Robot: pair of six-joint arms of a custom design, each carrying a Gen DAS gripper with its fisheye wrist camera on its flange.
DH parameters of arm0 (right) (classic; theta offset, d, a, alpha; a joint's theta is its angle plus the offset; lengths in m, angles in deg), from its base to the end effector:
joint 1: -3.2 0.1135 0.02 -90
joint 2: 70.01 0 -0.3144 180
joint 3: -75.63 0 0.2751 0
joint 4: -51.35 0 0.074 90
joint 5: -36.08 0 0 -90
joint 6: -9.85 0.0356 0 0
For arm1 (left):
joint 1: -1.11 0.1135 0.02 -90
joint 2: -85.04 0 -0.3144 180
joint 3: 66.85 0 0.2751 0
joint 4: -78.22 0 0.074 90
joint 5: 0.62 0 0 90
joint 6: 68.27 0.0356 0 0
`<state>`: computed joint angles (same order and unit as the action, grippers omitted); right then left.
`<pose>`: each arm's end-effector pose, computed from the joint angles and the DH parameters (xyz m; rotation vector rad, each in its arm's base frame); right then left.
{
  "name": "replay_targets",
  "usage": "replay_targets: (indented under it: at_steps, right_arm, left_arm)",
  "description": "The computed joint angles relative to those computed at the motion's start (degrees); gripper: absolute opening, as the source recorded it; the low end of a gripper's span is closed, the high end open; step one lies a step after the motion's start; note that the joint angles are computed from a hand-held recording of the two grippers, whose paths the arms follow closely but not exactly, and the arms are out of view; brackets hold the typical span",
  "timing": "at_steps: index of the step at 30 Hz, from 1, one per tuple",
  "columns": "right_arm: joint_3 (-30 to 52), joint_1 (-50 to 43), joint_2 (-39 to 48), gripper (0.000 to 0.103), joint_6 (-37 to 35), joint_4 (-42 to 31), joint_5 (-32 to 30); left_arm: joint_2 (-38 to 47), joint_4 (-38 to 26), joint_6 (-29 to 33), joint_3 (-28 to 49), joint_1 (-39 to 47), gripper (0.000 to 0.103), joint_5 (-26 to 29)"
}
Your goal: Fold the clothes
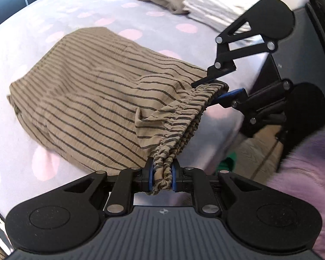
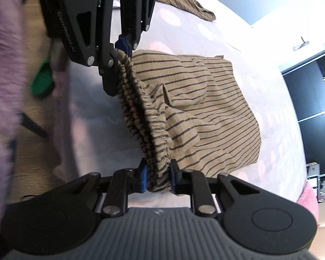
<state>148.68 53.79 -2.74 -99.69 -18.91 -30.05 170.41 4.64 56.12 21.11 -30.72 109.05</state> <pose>0.1496 0.1594 0.3350 -1.3821 2.1842 -0.3693 0.2524 -0.1708 0.3376 1.5785 2.2734 -0.4691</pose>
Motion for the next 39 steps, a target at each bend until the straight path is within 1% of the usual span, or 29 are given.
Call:
replay_targets:
  at_steps: [4, 6, 9, 13, 16, 19, 22, 24, 26, 30, 34, 37, 39]
  right_arm:
    - [5.2, 0.8, -1.1, 0.021, 2.8, -9.1, -7.6]
    - [6.6, 0.8, -1.5, 0.021, 3.7, -10.9, -9.9]
    - [8.1, -0.9, -1.6, 0.021, 4.4, -11.1, -11.6]
    - [9.8, -5.4, -1.0, 0.021, 3.7, -8.4, -12.3]
    - [11.6, -8.5, 0.2, 0.021, 2.3, -6.3, -12.3]
    - [13.4, -12.1, 2.2, 0.021, 0.0, -3.2, -12.5]
    - [15.5, -16.6, 5.4, 0.021, -1.2, 0.7, -13.2]
    - [17.3, -19.6, 8.3, 0.021, -1.1, 3.6, -13.8]
    - [19.0, -22.0, 11.6, 0.021, -0.9, 6.4, -14.2]
    - [23.3, -26.8, 19.5, 0.021, 0.3, 10.3, -15.7]
    - [28.8, -29.8, 27.6, 0.021, 3.9, 11.0, -17.1]
    - [32.7, -30.9, 34.1, 0.021, 5.9, 11.1, -18.2]
    - [34.9, -31.5, 37.8, 0.021, 6.6, 11.0, -18.5]
  left_arm:
    - [-1.2, -9.1, 2.2, 2.3, -0.1, 0.013, 2.2]
    - [-1.1, -12.5, 3.0, 3.4, 0.5, 0.013, 3.5]
    - [0.5, -15.2, 2.8, 6.1, 2.3, 0.013, 5.1]
    - [2.9, -15.5, 2.7, 10.3, 3.8, 0.013, 5.7]
    - [5.7, -16.2, 2.6, 15.4, 4.8, 0.013, 5.8]
    - [9.7, -16.3, 1.6, 22.4, 5.1, 0.013, 4.8]
    - [15.2, -17.1, 0.1, 31.0, 5.8, 0.014, 3.9]
    - [19.2, -17.8, -1.5, 37.0, 6.1, 0.014, 3.1]
    - [22.7, -16.2, -2.9, 40.7, 6.2, 0.016, 1.8]
    - [30.5, -13.3, -8.7, 49.2, 6.9, 0.017, 0.7]
    - [37.0, -10.8, -11.3, 54.1, 7.2, 0.017, -0.2]
    - [42.4, -11.4, -11.8, 59.1, 7.1, 0.017, -2.5]
    - [46.4, -12.8, -14.1, 63.2, 7.4, 0.018, -3.0]
